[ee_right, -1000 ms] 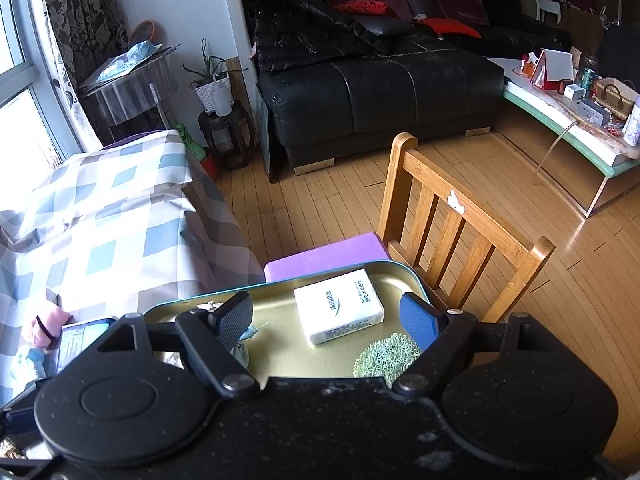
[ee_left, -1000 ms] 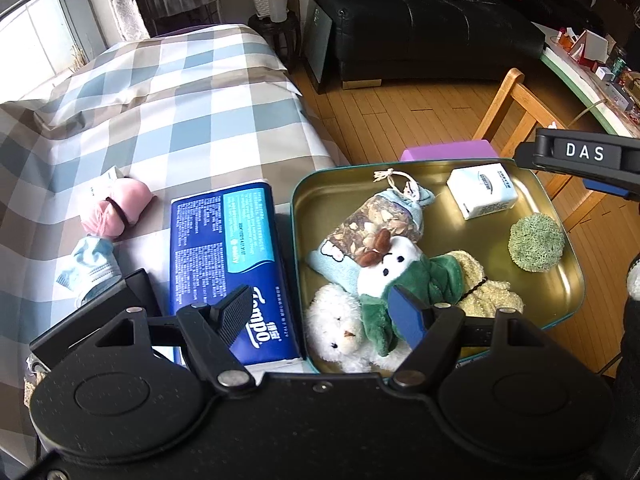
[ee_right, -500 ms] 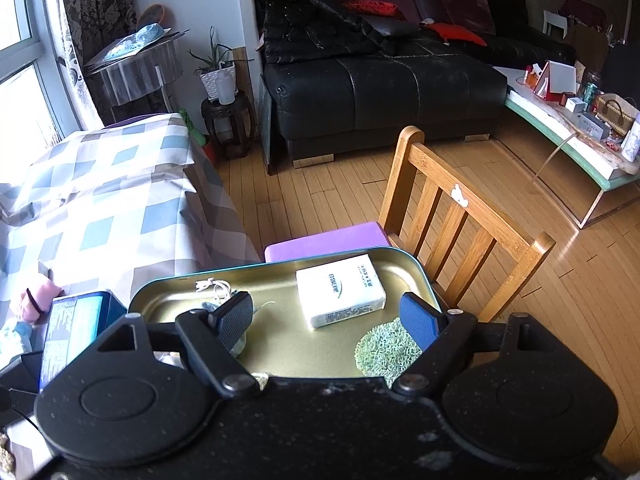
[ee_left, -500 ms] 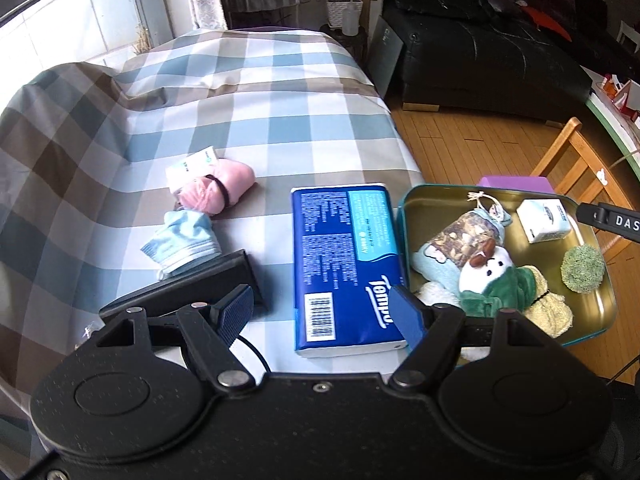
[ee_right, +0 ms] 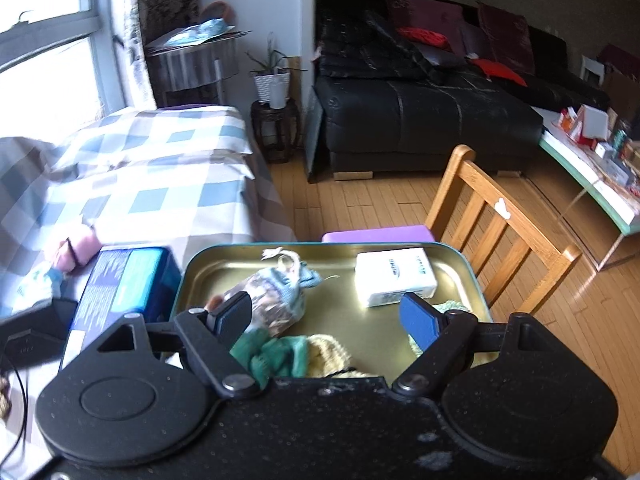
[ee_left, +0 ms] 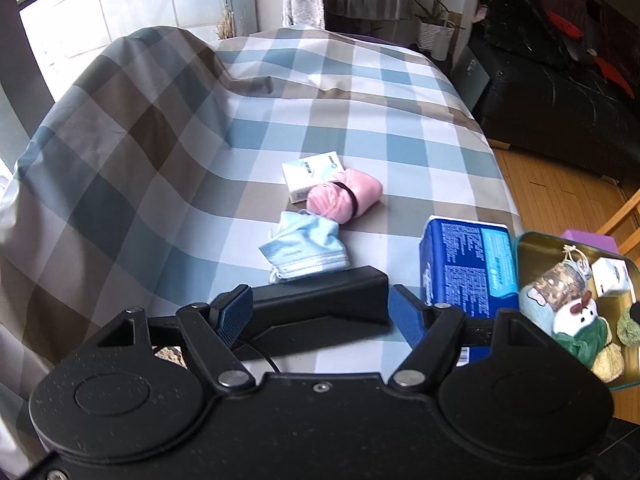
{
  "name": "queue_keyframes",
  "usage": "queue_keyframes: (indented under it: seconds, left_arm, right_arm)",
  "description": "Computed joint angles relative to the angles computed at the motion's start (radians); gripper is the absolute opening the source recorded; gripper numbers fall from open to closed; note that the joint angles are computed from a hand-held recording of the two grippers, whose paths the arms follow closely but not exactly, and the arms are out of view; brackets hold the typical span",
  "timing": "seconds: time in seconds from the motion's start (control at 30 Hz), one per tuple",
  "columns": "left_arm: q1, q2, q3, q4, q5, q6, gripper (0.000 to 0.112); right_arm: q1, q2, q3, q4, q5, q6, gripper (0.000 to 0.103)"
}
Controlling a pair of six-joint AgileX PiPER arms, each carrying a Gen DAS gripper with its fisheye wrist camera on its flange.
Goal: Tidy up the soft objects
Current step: 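Reach the left tool to the blue face mask and close on it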
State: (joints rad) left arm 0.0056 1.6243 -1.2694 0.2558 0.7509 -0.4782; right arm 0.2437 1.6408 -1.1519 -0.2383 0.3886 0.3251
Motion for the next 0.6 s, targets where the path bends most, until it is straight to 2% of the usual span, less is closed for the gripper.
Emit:
queue_keyframes:
  seconds: [0.33,0.6]
  left_arm:
    - [0.107,0.103,-0.09,-0.067,-0.012,0.089,0.071]
    - [0.144,0.207,-0.168,-0.158,0.001,0.17,0.071]
  right_arm:
    - [0.133,-0.023,0.066,-0.102,-0.003,0.052,0.082]
    - [0.153,0.004,0.041,-0.061,0.01,0.005,0.082]
